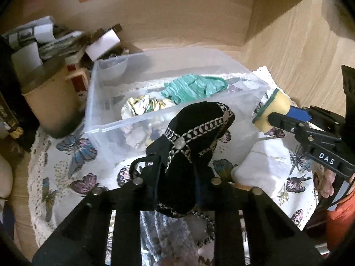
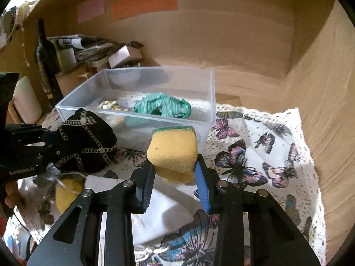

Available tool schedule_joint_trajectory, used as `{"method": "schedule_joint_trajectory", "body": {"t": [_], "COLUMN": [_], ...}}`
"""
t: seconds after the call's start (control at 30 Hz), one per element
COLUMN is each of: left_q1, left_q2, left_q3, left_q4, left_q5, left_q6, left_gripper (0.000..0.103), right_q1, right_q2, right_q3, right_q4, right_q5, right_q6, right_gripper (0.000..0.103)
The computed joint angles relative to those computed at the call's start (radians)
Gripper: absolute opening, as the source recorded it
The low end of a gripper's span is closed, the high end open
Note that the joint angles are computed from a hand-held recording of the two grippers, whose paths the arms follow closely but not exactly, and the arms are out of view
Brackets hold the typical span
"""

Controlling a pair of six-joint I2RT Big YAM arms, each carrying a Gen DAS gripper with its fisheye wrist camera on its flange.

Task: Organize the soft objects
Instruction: 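Grasp the yellow sponge with the right tool while the left tool grasps the black chain bag, then carry the sponge and black bag over the box with both tools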

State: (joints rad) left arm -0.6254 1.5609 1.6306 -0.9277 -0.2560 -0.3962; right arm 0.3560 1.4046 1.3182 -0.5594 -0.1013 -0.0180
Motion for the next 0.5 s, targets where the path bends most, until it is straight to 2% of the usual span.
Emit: {"method": "schedule_joint_trajectory", "body": {"t": [0.2,0.5], "left_q1": [-0.018,-0.023], "left_q2": [-0.063,-0.122], "left_q3": [-0.026,-0.004], "left_q4": [0.036,0.102], "left_q5": [-0.033,-0.087], "left_q6": [0.01,0.039], "left_gripper": [0.022,0.023], "right_q1": [-0.002,0.002], "right_q2": [-0.049,-0.086], "right_q3": [-0.019,-0.003], "right_q4": [0.031,0.09], "right_q5": [-0.006,-0.007], "right_q6": [0.001,0.016], "right_gripper": [0.032,0.032]}}
